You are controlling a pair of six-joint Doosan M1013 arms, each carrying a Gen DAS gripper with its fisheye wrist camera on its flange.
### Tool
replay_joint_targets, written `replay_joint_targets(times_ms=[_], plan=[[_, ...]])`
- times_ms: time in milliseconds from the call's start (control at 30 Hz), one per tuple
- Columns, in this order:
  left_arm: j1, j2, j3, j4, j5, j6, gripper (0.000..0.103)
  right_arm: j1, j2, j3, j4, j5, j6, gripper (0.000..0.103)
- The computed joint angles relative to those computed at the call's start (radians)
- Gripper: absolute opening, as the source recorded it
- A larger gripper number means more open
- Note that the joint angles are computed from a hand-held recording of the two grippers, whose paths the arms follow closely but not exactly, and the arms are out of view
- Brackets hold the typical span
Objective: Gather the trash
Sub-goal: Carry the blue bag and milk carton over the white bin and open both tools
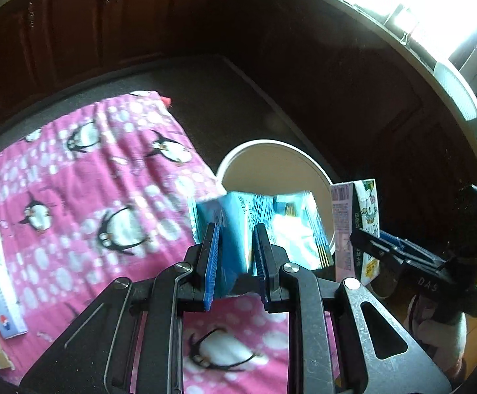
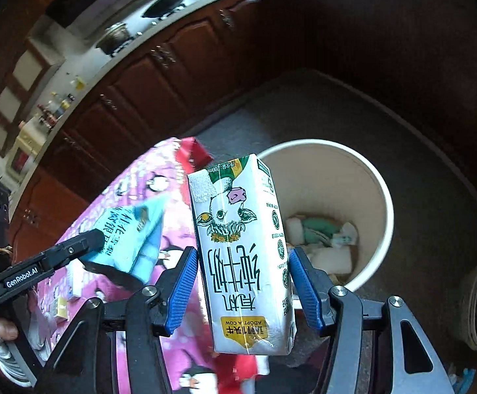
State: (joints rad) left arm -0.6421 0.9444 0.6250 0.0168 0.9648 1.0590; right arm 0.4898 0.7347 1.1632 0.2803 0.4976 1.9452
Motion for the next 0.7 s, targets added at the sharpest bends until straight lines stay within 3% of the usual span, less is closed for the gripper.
replay_joint_targets(times_ms=[300,533,700], plan=[[-0.004,0.135,-0.236,-0.026,0.131,0.018,0.018,-0.018,0.049,-0.050,-0.012,0.061,0.052,0.056],[-0.003,0.207,-0.359,-0.042,0.198,0.018,0.020,-0.020,0.084,-0.092,-0.037,0.101,0.081,0.056],[0.001,0.212,-0.359,-0.064,0.193,0.016,0.041,-0.025,0.097,-0.101,-0.033,0.120,0.115,0.064]])
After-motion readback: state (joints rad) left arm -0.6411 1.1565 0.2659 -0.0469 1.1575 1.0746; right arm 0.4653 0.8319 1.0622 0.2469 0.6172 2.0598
